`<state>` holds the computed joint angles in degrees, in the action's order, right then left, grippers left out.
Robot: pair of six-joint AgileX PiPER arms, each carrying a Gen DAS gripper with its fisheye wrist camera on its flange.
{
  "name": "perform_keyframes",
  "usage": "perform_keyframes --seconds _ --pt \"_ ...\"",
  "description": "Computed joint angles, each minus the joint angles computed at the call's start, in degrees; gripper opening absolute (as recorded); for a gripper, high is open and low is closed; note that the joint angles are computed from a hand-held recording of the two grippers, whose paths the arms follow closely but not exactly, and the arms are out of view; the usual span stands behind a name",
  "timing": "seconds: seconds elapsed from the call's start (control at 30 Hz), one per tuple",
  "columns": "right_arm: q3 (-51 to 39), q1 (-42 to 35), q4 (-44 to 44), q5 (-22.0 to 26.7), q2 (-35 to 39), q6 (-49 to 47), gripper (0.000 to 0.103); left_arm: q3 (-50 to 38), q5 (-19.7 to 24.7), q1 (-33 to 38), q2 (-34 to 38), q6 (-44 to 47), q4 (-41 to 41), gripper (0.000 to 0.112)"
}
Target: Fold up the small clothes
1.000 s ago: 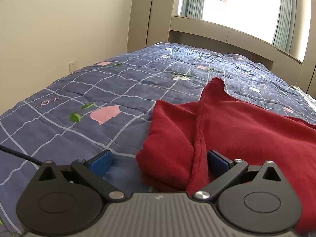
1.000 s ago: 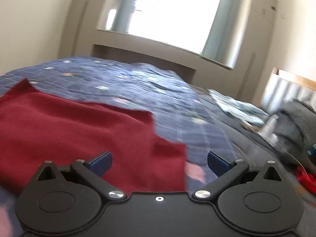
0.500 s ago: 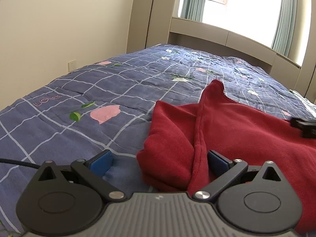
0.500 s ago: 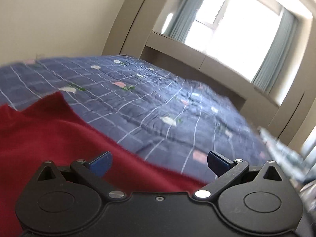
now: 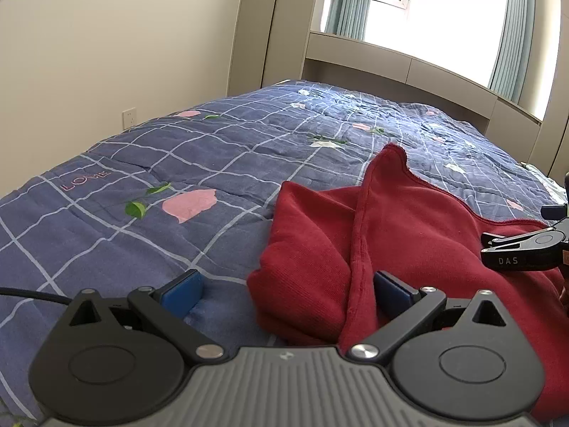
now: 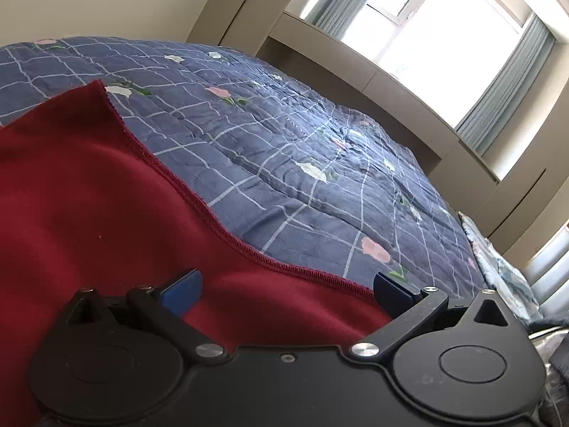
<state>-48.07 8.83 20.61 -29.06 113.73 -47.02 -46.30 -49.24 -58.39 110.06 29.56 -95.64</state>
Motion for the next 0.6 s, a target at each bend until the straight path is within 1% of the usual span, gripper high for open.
perform_keyframes --seconds 0.07,0.13,0.17,0.27,0.4,0.47,0.6 --pt "0.7 0.1 1.0 0.5 -1.0 -0.5 0.102 0.0 0.0 0.0 0.0 0.0 0.0 0.103" --pt "3.5 0.2 0.5 0.4 -3.5 0.3 0.102 0.0 0.0 0.0 0.0 0.0 0.0 0.103" --pt "4.9 0.0 -0.6 0.3 -4.8 1.3 0.102 0.0 0.1 0.1 0.0 -0.1 0.1 0.103" --pt "10.1 -1.5 -8.0 1.0 -9.2 7.8 0.102 0.0 0.1 0.1 0.0 0.0 0.1 0.103" --pt "19.3 -3.1 -16.3 -1.5 -15.8 16.4 0.102 0.1 0.1 0.1 0.0 0.0 0.1 0.103" --pt "24.0 -3.6 -18.2 -4.5 -18.2 18.6 0.102 0.1 0.1 0.1 0.0 -0.1 0.1 0.103" --pt "32.2 -4.2 -19.3 -8.4 -22.8 23.2 0.102 0.1 0.1 0.1 -0.1 -0.1 0.1 0.103"
